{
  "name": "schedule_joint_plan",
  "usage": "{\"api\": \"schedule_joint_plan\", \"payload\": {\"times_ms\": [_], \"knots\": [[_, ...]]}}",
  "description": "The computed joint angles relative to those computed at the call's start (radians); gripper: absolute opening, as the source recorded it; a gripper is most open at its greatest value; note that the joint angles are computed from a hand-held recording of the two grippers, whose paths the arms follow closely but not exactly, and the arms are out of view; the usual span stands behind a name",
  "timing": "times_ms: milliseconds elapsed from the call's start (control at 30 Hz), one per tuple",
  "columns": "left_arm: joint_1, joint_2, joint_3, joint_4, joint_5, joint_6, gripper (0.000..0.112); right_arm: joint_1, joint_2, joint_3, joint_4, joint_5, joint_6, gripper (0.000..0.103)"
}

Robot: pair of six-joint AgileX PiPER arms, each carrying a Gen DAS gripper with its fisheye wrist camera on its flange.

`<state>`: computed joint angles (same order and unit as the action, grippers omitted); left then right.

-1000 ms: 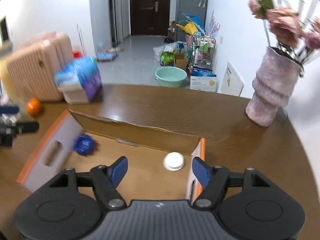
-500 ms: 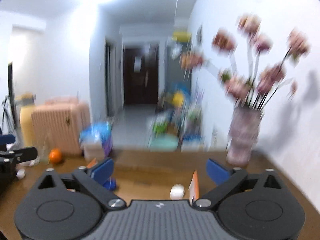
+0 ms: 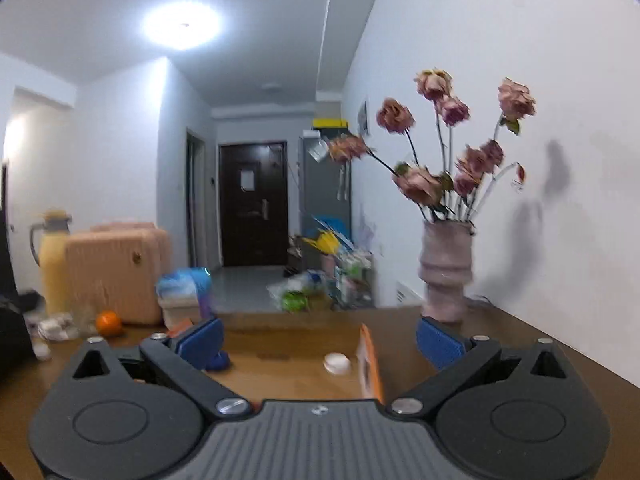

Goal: Organize rigid objects
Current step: 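Withdraw both tools from the box back toward the remaining items, then grasp the purple cap with the left tool while the right tool grasps the cream plug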

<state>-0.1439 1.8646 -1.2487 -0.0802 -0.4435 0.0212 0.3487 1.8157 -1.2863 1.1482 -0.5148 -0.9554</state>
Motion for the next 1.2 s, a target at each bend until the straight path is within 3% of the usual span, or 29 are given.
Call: {"api": "schedule_joint_plan", "payload": {"times_ms": [100, 233, 333, 467, 533, 633, 767, 867, 1000, 1100, 1200], "knots": [[0.020, -0.059, 0.158, 0.078, -0.114, -0.112, 0.103, 0.020, -0.047, 0.104, -0.036, -0.035, 0.064, 0.098], [0.030, -0.141, 0.361, 0.080, -0.246, -0.138, 0.103, 0.112, -0.105, 0.309, -0.167, -0.251, 0.205, 0.103], [0.040, -0.208, 0.496, 0.139, -0.292, -0.163, 0.103, 0.230, -0.126, 0.463, -0.162, -0.441, 0.301, 0.103], [0.055, -0.265, 0.662, 0.212, -0.420, -0.118, 0.103, 0.356, -0.127, 0.605, -0.117, -0.576, 0.474, 0.103], [0.075, -0.278, 0.717, 0.284, -0.470, -0.128, 0.103, 0.394, -0.130, 0.648, -0.094, -0.566, 0.550, 0.103], [0.117, -0.297, 0.787, 0.390, -0.503, -0.158, 0.103, 0.401, -0.177, 0.723, -0.153, -0.475, 0.648, 0.103], [0.104, -0.254, 0.835, 0.339, -0.578, -0.084, 0.103, 0.548, -0.127, 0.687, 0.107, -0.592, 0.535, 0.103], [0.101, -0.217, 0.792, 0.347, -0.544, -0.086, 0.103, 0.542, -0.106, 0.562, 0.350, -0.540, 0.298, 0.103], [0.090, -0.174, 0.715, 0.313, -0.458, -0.110, 0.103, 0.477, -0.109, 0.480, 0.456, -0.422, 0.132, 0.103], [0.087, -0.145, 0.659, 0.314, -0.407, -0.095, 0.103, 0.447, -0.126, 0.486, 0.413, -0.353, 0.165, 0.103], [0.076, -0.125, 0.603, 0.309, -0.339, -0.077, 0.103, 0.437, -0.125, 0.559, 0.217, -0.346, 0.306, 0.103]]}}
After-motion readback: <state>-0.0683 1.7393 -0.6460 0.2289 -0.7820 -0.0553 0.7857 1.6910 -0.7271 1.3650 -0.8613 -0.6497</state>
